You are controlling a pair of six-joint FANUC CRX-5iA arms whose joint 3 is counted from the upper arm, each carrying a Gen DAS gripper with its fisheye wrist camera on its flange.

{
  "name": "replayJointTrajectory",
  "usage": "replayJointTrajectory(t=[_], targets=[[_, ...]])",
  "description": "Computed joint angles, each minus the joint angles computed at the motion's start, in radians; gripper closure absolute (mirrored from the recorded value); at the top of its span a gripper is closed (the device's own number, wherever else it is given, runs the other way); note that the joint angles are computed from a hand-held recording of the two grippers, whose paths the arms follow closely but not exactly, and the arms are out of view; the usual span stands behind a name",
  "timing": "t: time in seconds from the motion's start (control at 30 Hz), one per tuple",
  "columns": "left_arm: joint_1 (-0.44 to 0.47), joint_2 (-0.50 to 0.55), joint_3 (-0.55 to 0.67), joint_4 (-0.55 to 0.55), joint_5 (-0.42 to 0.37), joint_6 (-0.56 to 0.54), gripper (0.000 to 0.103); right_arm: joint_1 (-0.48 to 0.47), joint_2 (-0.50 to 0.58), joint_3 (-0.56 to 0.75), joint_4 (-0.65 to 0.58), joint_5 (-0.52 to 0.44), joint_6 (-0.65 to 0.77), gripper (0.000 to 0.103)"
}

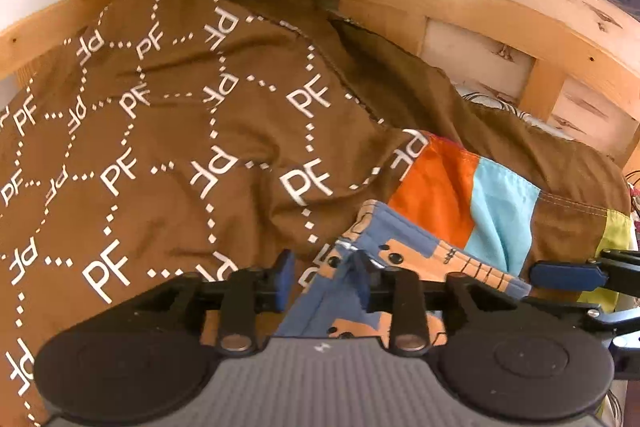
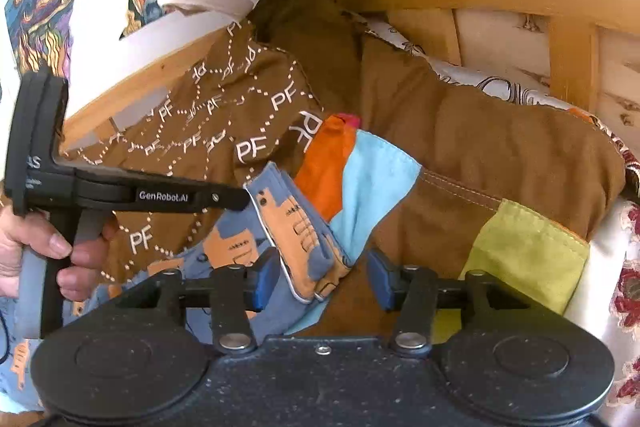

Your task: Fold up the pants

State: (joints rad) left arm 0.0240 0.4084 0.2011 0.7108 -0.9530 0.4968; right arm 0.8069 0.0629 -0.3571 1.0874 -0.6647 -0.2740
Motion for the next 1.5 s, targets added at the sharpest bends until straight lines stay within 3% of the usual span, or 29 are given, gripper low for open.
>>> replayJointTrajectory(t=[0.17, 0.27, 0.33, 0.43, 0.53, 0.7, 0.93, 1.07, 1.17, 1.23, 1.3, 1.37, 1.47, 1.5], targets=[[0.020, 0.105, 0.142, -0.012, -0.168, 0.099, 0.059, -0.017, 0.013, 0.023, -0.098, 0.049, 0.056, 0.056], [0.017, 0.137, 0.186, -0.045, -0.200, 0.140, 0.069, -0.036, 0.008, 0.008, -0.090, 0.093, 0.014, 0.065], [0.012, 0.127, 0.172, -0.055, -0.183, 0.125, 0.080, -0.042, 0.009, 0.010, -0.115, 0.097, 0.001, 0.079], [0.000, 0.093, 0.135, -0.076, -0.140, 0.106, 0.092, -0.054, 0.007, 0.007, -0.137, 0.125, -0.014, 0.088], [-0.019, 0.046, 0.080, -0.094, -0.067, 0.093, 0.095, -0.043, 0.013, 0.009, -0.090, 0.098, -0.009, 0.091], [-0.042, -0.016, 0.014, -0.086, 0.028, 0.070, 0.096, -0.027, 0.012, -0.021, 0.114, 0.025, -0.070, 0.092], [-0.070, -0.052, -0.041, 0.083, 0.116, -0.042, 0.096, -0.026, 0.018, -0.052, 0.328, -0.100, -0.185, 0.092], [-0.098, -0.044, -0.042, 0.059, 0.161, -0.013, 0.094, -0.021, 0.046, -0.033, 0.346, -0.181, -0.174, 0.092], [-0.102, -0.041, -0.056, 0.038, 0.188, 0.021, 0.084, -0.029, 0.060, -0.009, 0.271, -0.170, -0.137, 0.092], [-0.089, -0.061, -0.098, 0.080, 0.217, 0.024, 0.055, -0.029, 0.066, 0.000, 0.234, -0.169, -0.114, 0.092], [-0.076, -0.091, -0.146, 0.122, 0.264, 0.011, 0.042, -0.029, 0.069, 0.004, 0.217, -0.169, -0.098, 0.091], [-0.053, -0.126, -0.186, 0.136, 0.296, 0.008, 0.038, -0.027, 0.071, 0.004, 0.217, -0.174, -0.100, 0.088], [0.009, -0.210, -0.286, 0.182, 0.333, 0.005, 0.020, -0.017, 0.076, 0.009, 0.227, -0.205, -0.097, 0.073], [0.031, -0.242, -0.323, 0.193, 0.349, -0.006, 0.015, -0.009, 0.081, 0.012, 0.244, -0.231, -0.092, 0.060]])
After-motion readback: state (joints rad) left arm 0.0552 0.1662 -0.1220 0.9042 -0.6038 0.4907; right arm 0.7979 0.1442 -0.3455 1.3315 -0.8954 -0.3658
